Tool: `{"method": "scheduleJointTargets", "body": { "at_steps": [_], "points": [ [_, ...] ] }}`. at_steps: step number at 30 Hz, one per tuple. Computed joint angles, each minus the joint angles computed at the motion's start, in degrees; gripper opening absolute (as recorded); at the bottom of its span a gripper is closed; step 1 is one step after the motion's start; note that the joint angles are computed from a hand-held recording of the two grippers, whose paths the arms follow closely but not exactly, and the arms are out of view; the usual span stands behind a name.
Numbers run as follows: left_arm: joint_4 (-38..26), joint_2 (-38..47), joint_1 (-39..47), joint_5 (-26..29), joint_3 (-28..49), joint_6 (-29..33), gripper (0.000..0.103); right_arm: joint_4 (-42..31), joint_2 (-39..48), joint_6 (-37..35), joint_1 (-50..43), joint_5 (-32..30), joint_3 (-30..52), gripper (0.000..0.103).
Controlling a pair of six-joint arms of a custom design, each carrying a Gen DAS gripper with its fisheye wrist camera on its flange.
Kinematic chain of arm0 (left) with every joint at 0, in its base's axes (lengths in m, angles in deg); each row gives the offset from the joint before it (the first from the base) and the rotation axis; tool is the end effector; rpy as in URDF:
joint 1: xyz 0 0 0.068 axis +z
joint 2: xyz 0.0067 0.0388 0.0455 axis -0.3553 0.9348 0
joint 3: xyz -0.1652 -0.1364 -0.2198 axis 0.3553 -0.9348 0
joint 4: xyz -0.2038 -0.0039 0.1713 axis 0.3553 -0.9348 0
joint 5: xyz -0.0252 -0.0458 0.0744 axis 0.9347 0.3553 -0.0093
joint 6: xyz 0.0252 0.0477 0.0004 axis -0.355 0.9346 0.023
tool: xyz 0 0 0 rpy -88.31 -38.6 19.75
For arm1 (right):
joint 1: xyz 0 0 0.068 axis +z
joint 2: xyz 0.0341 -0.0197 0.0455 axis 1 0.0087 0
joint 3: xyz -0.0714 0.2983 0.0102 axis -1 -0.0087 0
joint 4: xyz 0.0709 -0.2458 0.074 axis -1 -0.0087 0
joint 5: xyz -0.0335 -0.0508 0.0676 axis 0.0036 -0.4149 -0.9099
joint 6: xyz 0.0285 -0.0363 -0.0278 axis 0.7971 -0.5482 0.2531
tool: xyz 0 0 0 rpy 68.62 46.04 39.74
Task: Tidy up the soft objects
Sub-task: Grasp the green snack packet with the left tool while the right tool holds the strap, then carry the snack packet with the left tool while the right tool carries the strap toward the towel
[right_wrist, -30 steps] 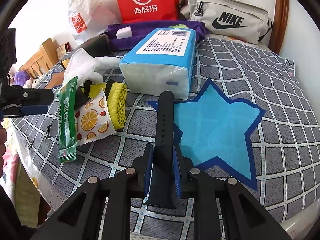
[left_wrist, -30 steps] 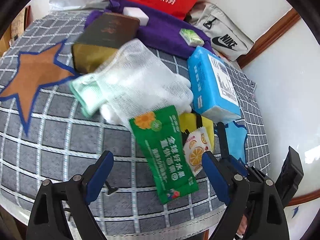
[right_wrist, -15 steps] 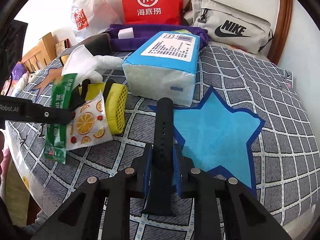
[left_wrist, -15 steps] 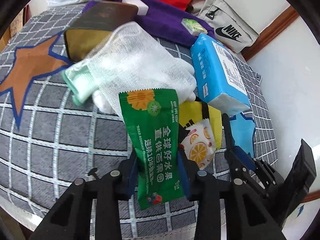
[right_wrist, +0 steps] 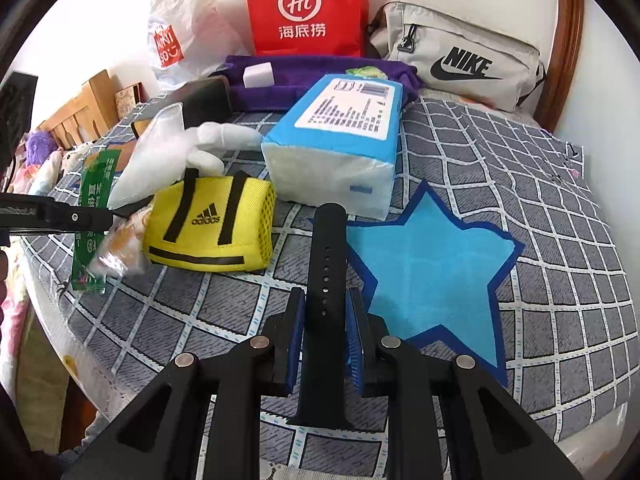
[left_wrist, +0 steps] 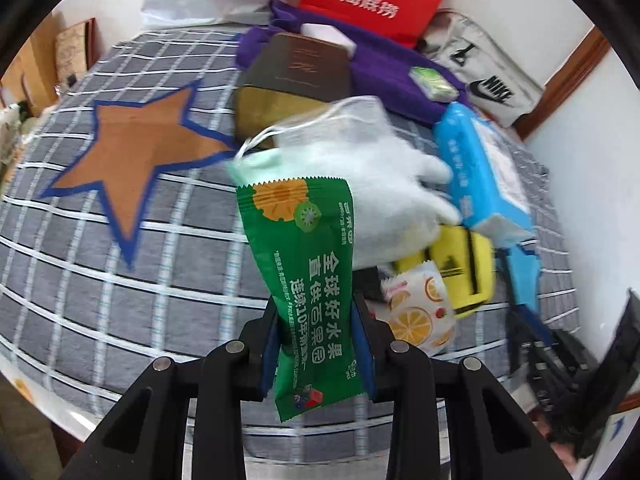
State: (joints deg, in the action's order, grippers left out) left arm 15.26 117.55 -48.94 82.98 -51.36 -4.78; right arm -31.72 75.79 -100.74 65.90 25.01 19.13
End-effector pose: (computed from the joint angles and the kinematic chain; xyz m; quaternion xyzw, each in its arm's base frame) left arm 0.1674 -0.0855 0.1653 -0.1448 0.9628 -0.0921 0.2090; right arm 0.1901 -0.0653 0.1458 -0.1795 0.9308 0.0831 0.3075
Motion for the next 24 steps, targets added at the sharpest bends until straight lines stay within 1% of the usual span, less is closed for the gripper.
{"method": "scheduleJointTargets", "body": {
  "at_steps": [6, 8, 10, 11, 12, 15, 16, 17, 18, 19, 21, 23, 24],
  "points": [
    [-0.7, 3.0, 3.3, -1.3, -0.5, 1.4, 0.032, -1.2, -0.3, 0.4, 0.2, 0.4, 0.4, 0.02],
    [-0.5, 4.1, 3.2, -2.4, -0.6, 2.0, 0.034, -1.3, -0.2, 0.3, 0.3, 0.5, 0.2, 0.02],
    [-0.8, 4.5, 1.9, -4.2, -0.4, 1.4, 0.046, -0.9, 0.5, 0.3, 0.2, 0.6, 0.0, 0.02],
    [-1.6, 4.9, 1.2, -5.1, -0.2, 0.9, 0.061, -0.6, 1.1, 0.5, 0.2, 1.0, -0.1, 0.02],
    [-2.2, 5.6, 0.1, -6.4, 0.1, 0.2, 0.064, -0.2, 1.7, 0.6, 0.1, 1.1, -0.2, 0.02],
    [-1.3, 6.3, -2.2, -9.2, -0.7, -1.0, 0.064, 1.0, 3.0, 0.7, -0.4, 1.1, -0.8, 0.021],
    [-1.1, 6.5, -2.8, -10.1, -0.7, -1.5, 0.064, 1.6, 3.5, 0.8, -0.4, 1.0, -0.9, 0.021],
    [-1.4, 7.0, -3.5, -11.5, -0.5, -1.8, 0.056, 2.3, 3.9, 0.7, -0.5, 0.8, -1.3, 0.023],
    [-1.7, 7.4, -4.2, -13.0, -0.2, -2.3, 0.046, 3.1, 3.7, 0.4, -0.7, 0.2, -1.8, 0.024],
    [-1.9, 6.8, -4.9, -13.6, -0.6, -3.0, 0.041, 3.6, 3.6, 0.5, -0.5, 0.1, -2.1, 0.025],
    [-1.2, 5.5, -3.8, -13.0, -1.1, -1.7, 0.032, 6.0, 3.8, 1.0, -0.4, -0.4, -3.2, 0.025],
    [-0.8, 5.3, -2.9, -12.6, -1.1, 0.1, 0.027, 7.4, 3.8, 1.4, -0.4, -0.2, -3.6, 0.021],
    [-1.0, 5.1, -2.5, -12.3, -1.0, 0.8, 0.025, 6.7, 3.9, 1.1, -0.4, -0.3, -3.2, 0.021]
  ]
}}
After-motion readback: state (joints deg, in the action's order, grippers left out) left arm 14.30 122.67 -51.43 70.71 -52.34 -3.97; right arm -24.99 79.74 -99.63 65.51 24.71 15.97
